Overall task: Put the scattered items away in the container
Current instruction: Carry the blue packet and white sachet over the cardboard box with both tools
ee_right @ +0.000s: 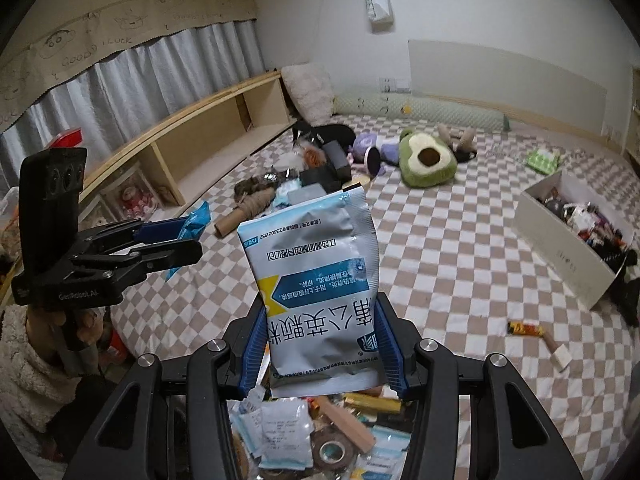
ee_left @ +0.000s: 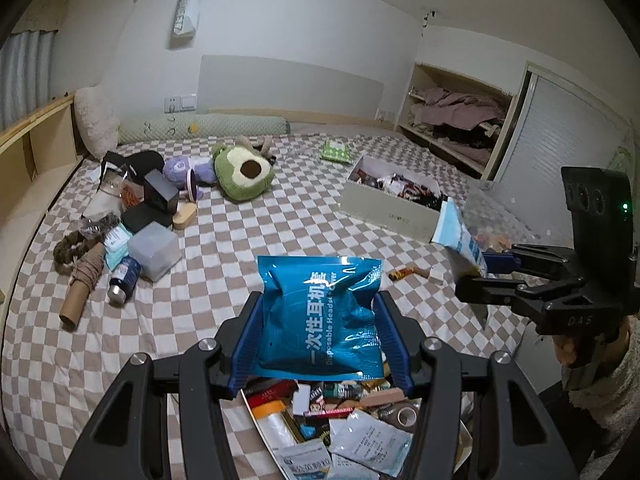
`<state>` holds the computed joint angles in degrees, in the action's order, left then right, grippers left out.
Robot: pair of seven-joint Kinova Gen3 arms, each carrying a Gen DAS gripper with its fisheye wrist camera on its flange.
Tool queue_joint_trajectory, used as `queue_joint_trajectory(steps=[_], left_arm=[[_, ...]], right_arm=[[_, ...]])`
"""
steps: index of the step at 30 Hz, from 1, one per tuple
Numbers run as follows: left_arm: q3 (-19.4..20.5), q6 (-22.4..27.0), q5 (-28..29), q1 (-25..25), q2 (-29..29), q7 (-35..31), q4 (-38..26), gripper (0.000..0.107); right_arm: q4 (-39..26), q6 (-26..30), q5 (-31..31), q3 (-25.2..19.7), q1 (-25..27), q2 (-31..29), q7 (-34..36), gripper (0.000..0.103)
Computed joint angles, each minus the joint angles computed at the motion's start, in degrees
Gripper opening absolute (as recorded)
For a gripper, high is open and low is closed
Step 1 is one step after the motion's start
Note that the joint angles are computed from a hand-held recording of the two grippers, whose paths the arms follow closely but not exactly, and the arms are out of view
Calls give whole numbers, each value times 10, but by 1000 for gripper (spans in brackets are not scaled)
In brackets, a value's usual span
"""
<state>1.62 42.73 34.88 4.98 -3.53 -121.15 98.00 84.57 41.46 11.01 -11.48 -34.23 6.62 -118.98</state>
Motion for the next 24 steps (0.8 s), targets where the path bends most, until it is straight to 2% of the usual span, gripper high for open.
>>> queue_joint_trajectory(steps=[4, 9, 13, 21, 24], left_arm=[[4, 21, -12, 1, 7, 15, 3, 55], [19, 33, -68, 8, 20, 57, 5, 55], [23, 45, -90, 9, 35, 72, 3, 55], [34, 74, -120, 10, 73, 93, -4, 55], [41, 88, -132, 13, 87, 101, -11, 55]], right_arm=[[1, 13, -40, -3, 11, 11, 23, 51], [1, 40, -105, -1, 31, 33, 60, 51], [4, 52, -147, 0, 49, 46, 93, 51], [-2, 91, -172, 7, 60, 82, 116, 51], [-16, 121, -173, 8, 57, 112, 130, 51]])
